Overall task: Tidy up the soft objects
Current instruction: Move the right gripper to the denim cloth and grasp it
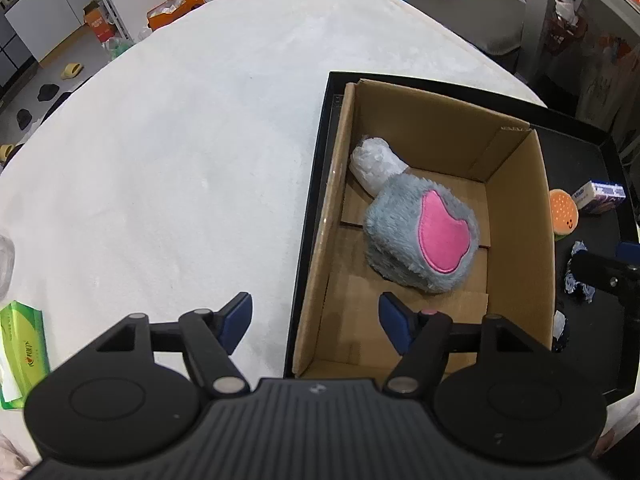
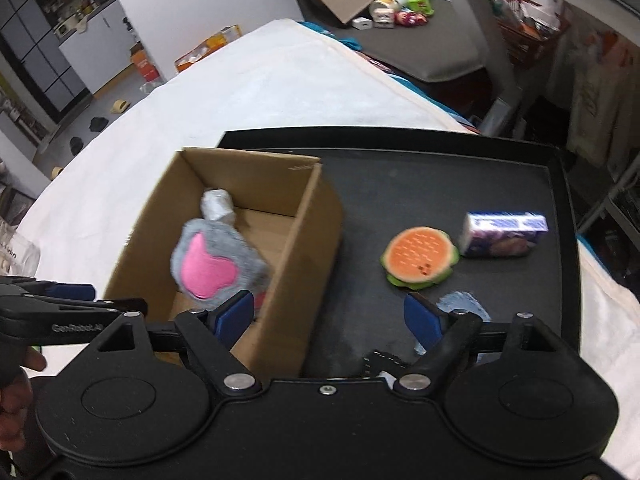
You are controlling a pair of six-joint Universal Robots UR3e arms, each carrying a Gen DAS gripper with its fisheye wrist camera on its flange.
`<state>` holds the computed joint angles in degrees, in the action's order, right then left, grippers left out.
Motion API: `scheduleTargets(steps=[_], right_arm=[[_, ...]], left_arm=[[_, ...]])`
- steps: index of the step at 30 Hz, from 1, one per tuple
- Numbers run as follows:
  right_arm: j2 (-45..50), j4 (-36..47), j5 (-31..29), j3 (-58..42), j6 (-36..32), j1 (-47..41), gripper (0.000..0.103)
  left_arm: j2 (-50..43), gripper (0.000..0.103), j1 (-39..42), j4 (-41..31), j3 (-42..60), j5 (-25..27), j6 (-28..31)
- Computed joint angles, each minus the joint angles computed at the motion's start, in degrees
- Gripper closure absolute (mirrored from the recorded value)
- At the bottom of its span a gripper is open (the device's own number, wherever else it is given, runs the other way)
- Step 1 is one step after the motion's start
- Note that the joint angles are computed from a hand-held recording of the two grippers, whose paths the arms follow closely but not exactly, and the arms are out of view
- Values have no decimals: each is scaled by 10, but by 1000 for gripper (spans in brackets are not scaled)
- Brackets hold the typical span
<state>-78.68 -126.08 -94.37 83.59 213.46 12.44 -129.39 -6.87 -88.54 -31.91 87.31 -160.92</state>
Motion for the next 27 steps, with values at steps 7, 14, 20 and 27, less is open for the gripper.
scheduleTargets(steps=[7, 14, 20, 27], right_arm=[[-53, -47, 16, 103, -4, -36, 21], [-79, -90, 34, 180, -10, -63, 22], [-89, -136, 43, 240, -11, -82, 22], [-84, -186, 48, 294, -30, -97, 23]], left_arm=[[-6, 34, -18, 7, -1, 34, -5], [-18, 34, -38, 9, 6, 65, -14], [-28, 34, -53, 12, 11, 90, -13], [-36, 34, -74, 26, -2, 122, -17]])
